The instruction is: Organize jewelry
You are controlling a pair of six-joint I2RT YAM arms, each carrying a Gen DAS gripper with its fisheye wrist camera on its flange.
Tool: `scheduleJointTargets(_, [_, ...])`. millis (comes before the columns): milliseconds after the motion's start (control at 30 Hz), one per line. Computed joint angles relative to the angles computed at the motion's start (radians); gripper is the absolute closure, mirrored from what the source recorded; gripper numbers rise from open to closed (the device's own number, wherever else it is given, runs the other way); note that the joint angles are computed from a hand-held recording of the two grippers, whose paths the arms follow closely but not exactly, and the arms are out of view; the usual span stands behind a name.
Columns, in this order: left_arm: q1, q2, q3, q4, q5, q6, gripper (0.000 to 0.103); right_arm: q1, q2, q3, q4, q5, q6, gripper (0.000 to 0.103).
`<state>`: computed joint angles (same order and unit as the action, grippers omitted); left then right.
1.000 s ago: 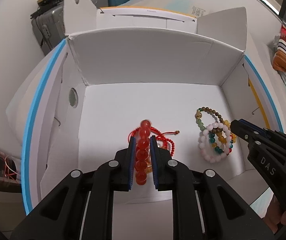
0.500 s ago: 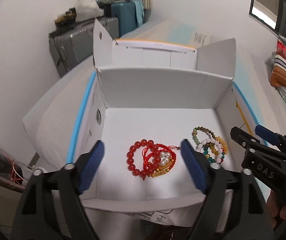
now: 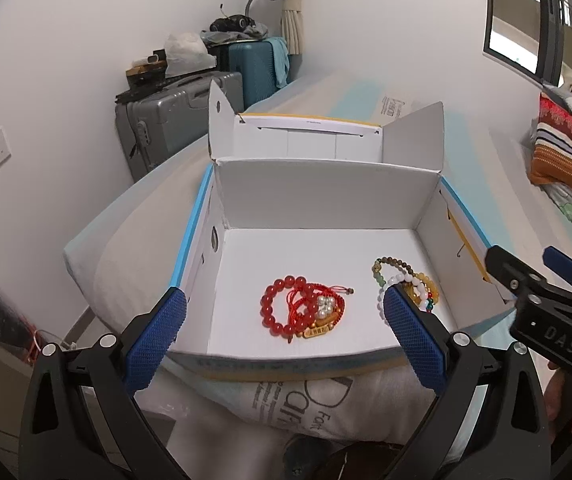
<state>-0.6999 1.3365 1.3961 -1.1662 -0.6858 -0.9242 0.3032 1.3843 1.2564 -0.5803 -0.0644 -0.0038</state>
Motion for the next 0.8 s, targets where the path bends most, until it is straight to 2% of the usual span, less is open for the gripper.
scheduleJointTargets(400, [-0.134,-0.054,-0.078,-0.029,-0.065,-0.149,0.006,-0.01,-0.163,-0.201,0.044,-0.01,-0.012,0.008])
scheduleJointTargets(800, [-0.141,-0.05,-0.117,-0.008,-0.052,-0.155,0.006,-0.01,-0.165,-0.228,0.058,0.008,-0.015,0.008])
